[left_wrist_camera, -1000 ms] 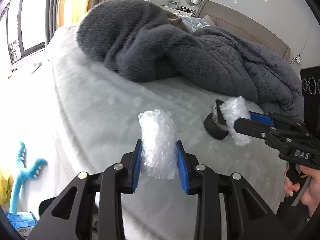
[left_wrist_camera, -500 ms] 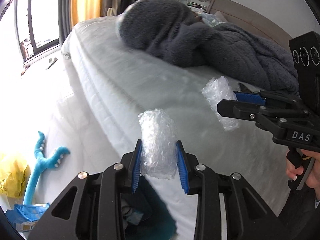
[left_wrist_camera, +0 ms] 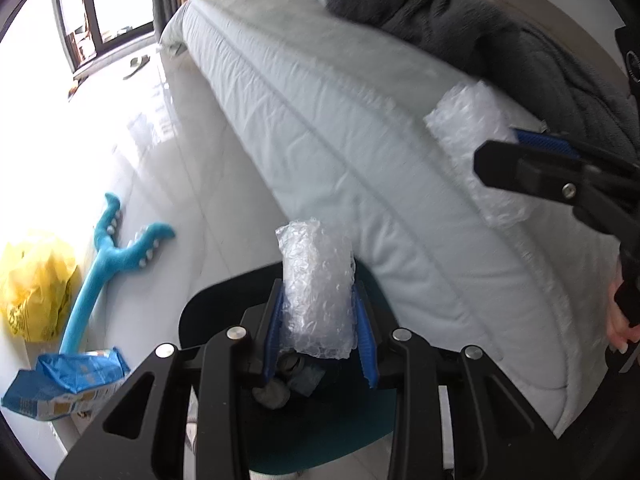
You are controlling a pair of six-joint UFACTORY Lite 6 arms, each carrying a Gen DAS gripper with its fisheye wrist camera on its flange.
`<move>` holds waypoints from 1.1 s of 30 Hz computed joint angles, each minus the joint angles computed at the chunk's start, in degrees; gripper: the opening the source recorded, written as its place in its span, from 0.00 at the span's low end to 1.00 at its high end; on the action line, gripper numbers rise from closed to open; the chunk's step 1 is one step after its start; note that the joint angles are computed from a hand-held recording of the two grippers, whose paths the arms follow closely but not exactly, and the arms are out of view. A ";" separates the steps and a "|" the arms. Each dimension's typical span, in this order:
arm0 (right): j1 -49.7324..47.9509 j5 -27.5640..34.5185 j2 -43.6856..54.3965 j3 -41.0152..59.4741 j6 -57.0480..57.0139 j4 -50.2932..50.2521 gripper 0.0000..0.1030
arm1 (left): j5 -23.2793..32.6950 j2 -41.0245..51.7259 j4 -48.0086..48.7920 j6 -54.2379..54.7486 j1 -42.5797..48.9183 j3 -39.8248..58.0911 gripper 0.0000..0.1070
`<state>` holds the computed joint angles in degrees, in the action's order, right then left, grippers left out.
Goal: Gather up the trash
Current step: 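Carry both bubble-wrap pieces in both grippers to the teal bin, then open left gripper over bin to drop bubble wrap while right gripper drops its piece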
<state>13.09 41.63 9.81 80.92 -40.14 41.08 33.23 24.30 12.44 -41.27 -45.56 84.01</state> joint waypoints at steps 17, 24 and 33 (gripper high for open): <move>10.39 -2.92 9.49 5.01 7.24 -3.45 0.32 | -2.34 -6.79 -12.61 10.68 5.55 -16.98 0.51; 12.23 -2.62 13.40 6.42 10.30 -6.00 0.32 | -4.39 -11.36 -11.59 9.66 7.49 -22.09 0.62; 15.31 -2.98 18.24 7.17 15.43 -10.49 0.32 | -8.52 -19.81 -4.78 2.45 10.09 -27.27 0.62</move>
